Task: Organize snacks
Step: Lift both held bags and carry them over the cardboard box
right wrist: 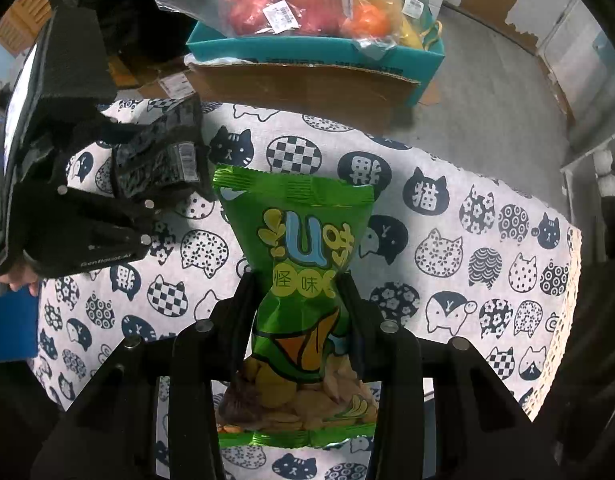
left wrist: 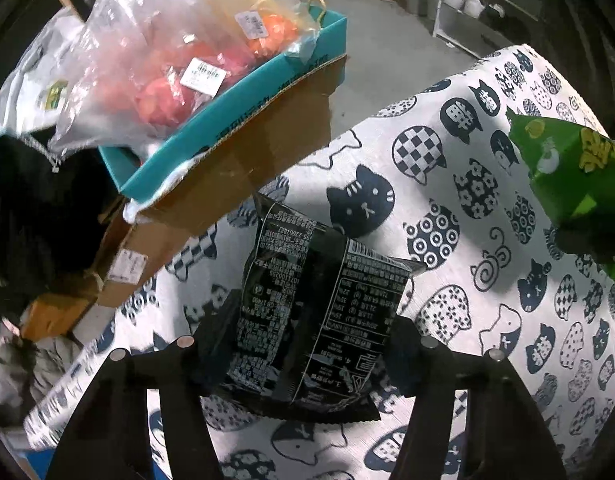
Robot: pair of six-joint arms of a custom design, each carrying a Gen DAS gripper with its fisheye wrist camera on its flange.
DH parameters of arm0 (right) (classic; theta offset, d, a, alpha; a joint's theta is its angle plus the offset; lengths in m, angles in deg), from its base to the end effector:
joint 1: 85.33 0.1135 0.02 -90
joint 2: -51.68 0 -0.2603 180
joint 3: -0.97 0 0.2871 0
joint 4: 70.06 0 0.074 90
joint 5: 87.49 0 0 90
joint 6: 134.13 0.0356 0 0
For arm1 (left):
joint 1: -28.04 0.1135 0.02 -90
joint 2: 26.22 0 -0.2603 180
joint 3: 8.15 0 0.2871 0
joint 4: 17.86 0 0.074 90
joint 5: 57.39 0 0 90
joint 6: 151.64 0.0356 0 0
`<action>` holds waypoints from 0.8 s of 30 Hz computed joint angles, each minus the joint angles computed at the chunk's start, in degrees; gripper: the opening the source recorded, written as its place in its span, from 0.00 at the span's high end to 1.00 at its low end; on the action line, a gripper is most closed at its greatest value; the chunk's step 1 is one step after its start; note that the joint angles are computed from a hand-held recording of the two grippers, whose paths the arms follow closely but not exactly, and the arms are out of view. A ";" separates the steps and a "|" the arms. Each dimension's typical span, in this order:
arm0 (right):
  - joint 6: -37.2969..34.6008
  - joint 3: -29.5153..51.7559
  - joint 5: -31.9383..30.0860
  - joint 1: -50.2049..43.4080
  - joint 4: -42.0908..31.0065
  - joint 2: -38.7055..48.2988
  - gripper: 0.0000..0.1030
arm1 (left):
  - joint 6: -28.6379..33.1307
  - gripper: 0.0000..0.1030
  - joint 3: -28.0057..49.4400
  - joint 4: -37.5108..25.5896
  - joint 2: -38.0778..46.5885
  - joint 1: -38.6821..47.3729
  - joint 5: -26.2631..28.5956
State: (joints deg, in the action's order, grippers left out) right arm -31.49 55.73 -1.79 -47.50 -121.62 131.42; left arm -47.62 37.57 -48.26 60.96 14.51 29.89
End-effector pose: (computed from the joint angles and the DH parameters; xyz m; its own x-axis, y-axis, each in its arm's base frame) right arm 0.2032 0.1612 0.1419 -0.8864 -0.4120 -0.2112 -0.4421 0.8886 0.1221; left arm 0.2497 -0.0584 0.0793 -0.8433 0.4518 -0.2911 0.4366 0.8917 0.1192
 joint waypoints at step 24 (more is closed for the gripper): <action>5.97 3.74 3.02 9.98 -7.45 -9.94 0.62 | -10.73 0.38 -9.60 -32.87 -49.14 4.81 -0.40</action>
State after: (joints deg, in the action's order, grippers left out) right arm -25.52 59.47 1.23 -37.52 -129.07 121.48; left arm -58.35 27.97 -81.13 11.82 19.32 29.49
